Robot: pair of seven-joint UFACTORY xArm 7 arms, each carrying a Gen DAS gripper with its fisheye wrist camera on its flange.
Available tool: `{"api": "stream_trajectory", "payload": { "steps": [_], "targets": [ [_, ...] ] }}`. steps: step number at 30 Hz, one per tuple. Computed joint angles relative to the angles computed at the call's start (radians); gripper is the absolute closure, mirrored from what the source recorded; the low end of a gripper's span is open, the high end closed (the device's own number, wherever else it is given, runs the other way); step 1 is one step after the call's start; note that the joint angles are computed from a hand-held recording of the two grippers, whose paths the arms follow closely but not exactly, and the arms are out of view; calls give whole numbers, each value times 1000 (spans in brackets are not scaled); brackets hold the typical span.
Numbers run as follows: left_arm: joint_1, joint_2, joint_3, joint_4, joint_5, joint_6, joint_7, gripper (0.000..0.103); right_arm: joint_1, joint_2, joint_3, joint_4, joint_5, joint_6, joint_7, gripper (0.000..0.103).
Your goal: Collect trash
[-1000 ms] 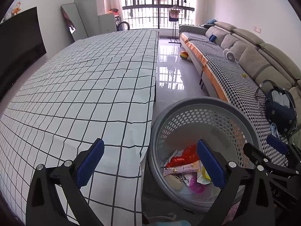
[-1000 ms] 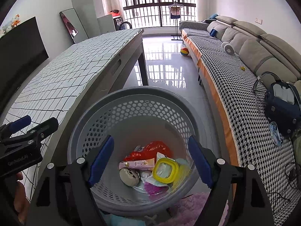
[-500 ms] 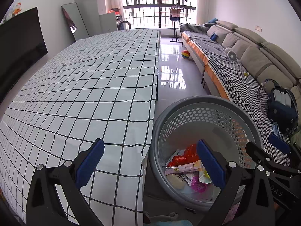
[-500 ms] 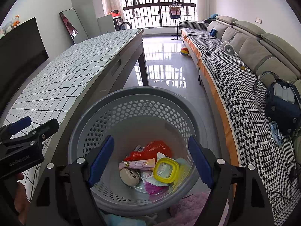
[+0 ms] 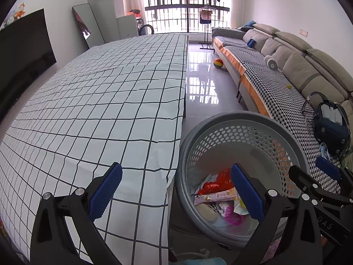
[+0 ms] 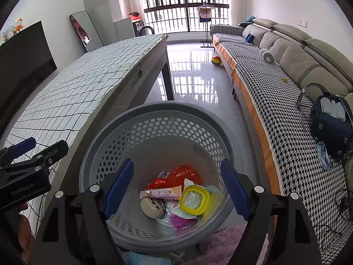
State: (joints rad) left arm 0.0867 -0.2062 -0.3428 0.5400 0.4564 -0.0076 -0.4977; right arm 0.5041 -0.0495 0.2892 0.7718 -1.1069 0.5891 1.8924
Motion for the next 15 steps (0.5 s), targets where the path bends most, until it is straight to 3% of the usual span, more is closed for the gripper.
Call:
{"api": "stream_trajectory", "payload": {
  "steps": [5,15],
  "targets": [
    [26,-4,-26,4,29,11,-31,6,2,2,-1,1,-1,0,2,26],
    [4,1,-1,6,39,13,-48,6,0,1,-3,0,-7,-5,7,26]
  ]
}}
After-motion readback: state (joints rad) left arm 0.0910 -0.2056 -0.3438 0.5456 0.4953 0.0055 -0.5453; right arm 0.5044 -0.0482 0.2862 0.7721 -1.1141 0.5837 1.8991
